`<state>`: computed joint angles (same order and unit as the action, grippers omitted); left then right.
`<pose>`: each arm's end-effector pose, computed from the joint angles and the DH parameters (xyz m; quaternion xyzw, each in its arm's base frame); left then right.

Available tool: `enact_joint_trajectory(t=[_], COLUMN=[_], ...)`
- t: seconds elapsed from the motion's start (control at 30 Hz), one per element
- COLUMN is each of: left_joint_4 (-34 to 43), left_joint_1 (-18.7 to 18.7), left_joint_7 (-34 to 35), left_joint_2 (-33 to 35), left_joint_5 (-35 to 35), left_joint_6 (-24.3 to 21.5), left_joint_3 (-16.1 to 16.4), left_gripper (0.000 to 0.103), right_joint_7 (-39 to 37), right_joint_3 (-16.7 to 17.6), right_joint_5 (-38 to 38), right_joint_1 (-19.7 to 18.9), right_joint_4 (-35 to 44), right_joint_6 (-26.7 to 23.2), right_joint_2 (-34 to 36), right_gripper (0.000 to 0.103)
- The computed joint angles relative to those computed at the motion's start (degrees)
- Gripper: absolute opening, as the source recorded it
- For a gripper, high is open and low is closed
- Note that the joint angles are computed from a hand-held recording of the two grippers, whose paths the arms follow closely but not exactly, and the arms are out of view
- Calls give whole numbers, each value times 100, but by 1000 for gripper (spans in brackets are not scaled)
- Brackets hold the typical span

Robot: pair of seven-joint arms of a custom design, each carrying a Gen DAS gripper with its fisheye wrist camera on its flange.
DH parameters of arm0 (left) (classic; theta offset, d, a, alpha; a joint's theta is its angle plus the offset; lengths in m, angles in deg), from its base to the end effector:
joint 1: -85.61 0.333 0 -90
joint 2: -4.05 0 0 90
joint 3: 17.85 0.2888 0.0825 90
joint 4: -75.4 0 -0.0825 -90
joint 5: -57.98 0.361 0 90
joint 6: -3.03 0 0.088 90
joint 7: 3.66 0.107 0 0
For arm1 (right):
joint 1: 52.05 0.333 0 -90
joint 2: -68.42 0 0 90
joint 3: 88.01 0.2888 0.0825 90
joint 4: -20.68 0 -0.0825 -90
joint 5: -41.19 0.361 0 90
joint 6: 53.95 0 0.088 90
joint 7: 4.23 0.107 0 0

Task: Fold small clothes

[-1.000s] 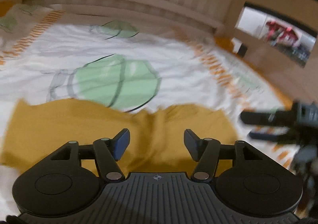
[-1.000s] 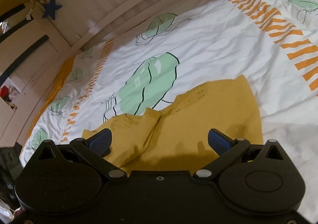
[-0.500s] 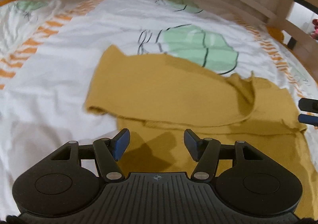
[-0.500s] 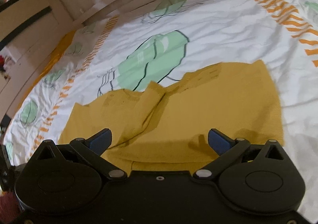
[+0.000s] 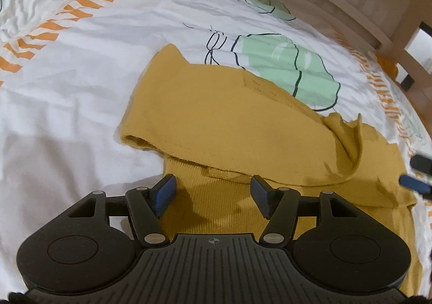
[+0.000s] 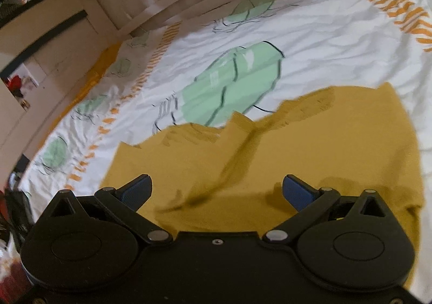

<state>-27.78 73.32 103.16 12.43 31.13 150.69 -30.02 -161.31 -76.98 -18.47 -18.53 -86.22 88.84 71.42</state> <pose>0.5728 -0.2444 0.5161 -0.5197 0.7760 -0.3534 0.0528 0.4229 0.4199 0.5278 -0.4445 0.7641 -0.1925 0.4260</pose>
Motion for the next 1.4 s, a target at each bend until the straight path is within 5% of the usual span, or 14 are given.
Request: enact_joint_trajectory(t=[0.23,0.3,0.43,0.47,0.5,0.6,0.77,0.93,1.07,1.4], left_joint_4=[24,33,32,35,36,51,38,-18,-32,-65], left_joint_1=[12,17,14,12,12,30,26,-4,1,-1], left_joint_7=[8,-2,-14,-19,-18,18,-9,-28,25,68], left_joint_2=[9,16,17,19,19,32,33,7,4,1], left_joint_5=[-12,-31,-29,-22,-21,-79,-101,-46,-67,-120], left_joint_6=[-60,-65,-61,-62,-65,-80,-52,28,43,104], left_joint_3=[5,4,2,2,2,-1,-1,-10,-13,-19], left_gripper=[60,60,60,60,60,60,60,63,63,63], right_joint_7=[-1255,-1595,-1920,-1852,-1742,-1231,-1274,-1000,-165,391], right_joint_3=[-131,-226,-414,-458,-495,-548,-230,-12,22,36], right_joint_5=[604,909,1394,1426,1437,1158,1146,1282,840,245], right_joint_1=[170,264,290,300,300,384,413,196,-42,-373], right_joint_4=[1490,2022,2262,2184,2065,1505,771,-10,-486,-823], right_joint_6=[-1199,-1631,-1511,-1414,-1277,-1114,-1634,-1340,-946,0], right_joint_2=[940,1320,1602,1578,1524,1114,388,-189,-458,-399], right_gripper=[98,74,55,29,15,14,14,24,51,47])
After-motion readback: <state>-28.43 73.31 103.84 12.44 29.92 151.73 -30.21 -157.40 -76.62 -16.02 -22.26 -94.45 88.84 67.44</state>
